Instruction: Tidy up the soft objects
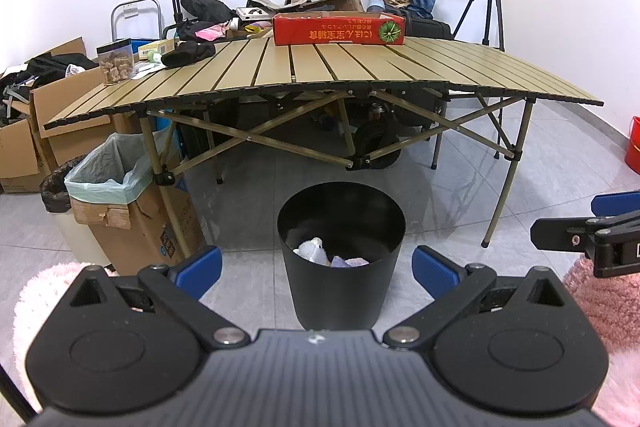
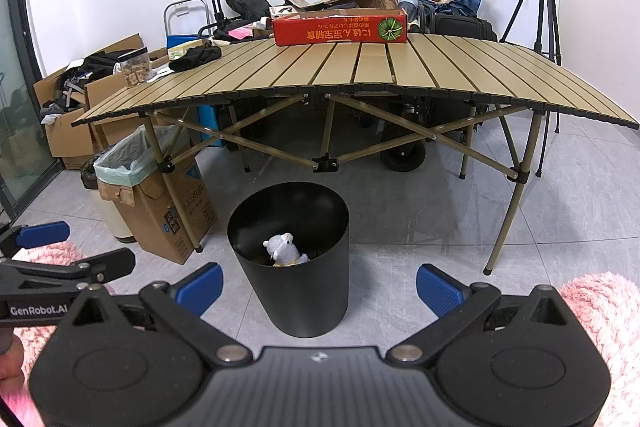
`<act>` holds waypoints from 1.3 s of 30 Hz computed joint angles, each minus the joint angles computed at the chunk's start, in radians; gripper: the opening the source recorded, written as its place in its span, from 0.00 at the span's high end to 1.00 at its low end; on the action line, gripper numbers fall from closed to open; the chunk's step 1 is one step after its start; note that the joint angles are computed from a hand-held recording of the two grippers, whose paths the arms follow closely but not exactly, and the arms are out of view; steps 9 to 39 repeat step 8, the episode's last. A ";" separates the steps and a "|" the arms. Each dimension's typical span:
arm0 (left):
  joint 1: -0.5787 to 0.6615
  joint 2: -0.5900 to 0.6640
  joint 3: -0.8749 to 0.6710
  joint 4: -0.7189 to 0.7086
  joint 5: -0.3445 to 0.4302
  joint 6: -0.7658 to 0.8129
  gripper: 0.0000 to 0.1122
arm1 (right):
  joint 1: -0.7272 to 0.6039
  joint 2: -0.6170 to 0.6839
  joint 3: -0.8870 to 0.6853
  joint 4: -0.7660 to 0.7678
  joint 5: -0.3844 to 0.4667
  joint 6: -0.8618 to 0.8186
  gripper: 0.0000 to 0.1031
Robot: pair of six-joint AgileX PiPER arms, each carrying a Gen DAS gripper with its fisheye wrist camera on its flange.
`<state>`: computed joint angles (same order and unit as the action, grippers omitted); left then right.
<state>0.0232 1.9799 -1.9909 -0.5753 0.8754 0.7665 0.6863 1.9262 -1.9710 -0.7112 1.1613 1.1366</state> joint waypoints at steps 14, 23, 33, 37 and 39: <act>-0.002 0.013 -0.036 0.006 0.022 -0.012 0.08 | -0.001 0.001 -0.001 0.004 0.000 -0.002 0.00; -0.002 0.013 -0.036 0.006 0.022 -0.012 0.08 | -0.001 0.001 -0.001 0.004 0.000 -0.002 0.00; -0.002 0.013 -0.036 0.006 0.022 -0.012 0.08 | -0.001 0.001 -0.001 0.004 0.000 -0.002 0.00; -0.002 0.013 -0.036 0.006 0.022 -0.012 0.08 | -0.001 0.001 -0.001 0.004 0.000 -0.002 0.00; -0.002 0.013 -0.036 0.006 0.022 -0.012 0.08 | -0.001 0.001 -0.001 0.004 0.000 -0.002 0.00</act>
